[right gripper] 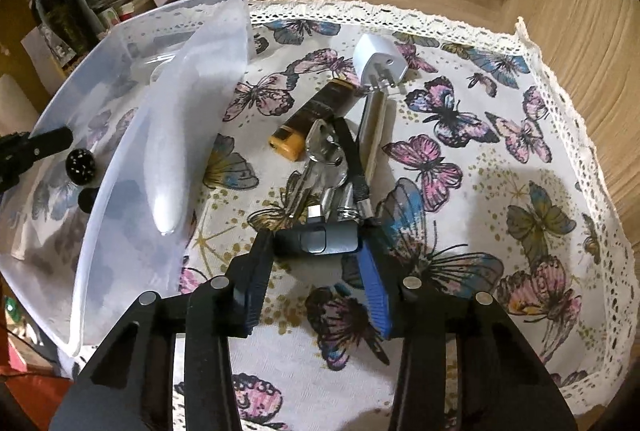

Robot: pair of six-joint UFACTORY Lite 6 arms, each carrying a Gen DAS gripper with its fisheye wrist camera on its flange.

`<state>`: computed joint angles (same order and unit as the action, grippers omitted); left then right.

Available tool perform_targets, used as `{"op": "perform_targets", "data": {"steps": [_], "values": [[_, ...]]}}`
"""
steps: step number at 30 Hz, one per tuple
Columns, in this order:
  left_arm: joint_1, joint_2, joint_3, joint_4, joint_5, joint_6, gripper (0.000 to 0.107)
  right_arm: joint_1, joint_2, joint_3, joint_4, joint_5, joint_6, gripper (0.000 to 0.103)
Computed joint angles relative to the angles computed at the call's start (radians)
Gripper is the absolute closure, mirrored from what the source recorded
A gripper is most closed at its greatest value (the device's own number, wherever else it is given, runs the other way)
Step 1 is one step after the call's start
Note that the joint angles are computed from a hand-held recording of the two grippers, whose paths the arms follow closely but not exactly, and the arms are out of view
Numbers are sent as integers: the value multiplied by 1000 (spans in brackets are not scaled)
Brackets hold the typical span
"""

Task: Organize rigid objects
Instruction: 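Grasp the small black plug with the right tool, then drop the black plug into the clear box with the right tool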

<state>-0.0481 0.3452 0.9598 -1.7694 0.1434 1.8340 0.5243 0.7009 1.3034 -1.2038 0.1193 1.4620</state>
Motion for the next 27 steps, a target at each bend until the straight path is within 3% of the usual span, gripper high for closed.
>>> {"op": "perform_targets", "data": {"steps": [4,8,12,22,27], "values": [[1,1,2,4,1,-4,86,-8,-37,-34,-63,6,62,64],[0,1,3,-2,0,1,86,-7,-112,-87,-250,27,245,64],[-2,0,1,-6,-1,4,86,-2,-165,-93,-278,41,262,64],[-8,1,6,13,-8,-17,86,62,-141,80,-82,64,-28,64],[-6,0,3,1,-6,-5,86,97,-52,221,202,49,-363,64]]}}
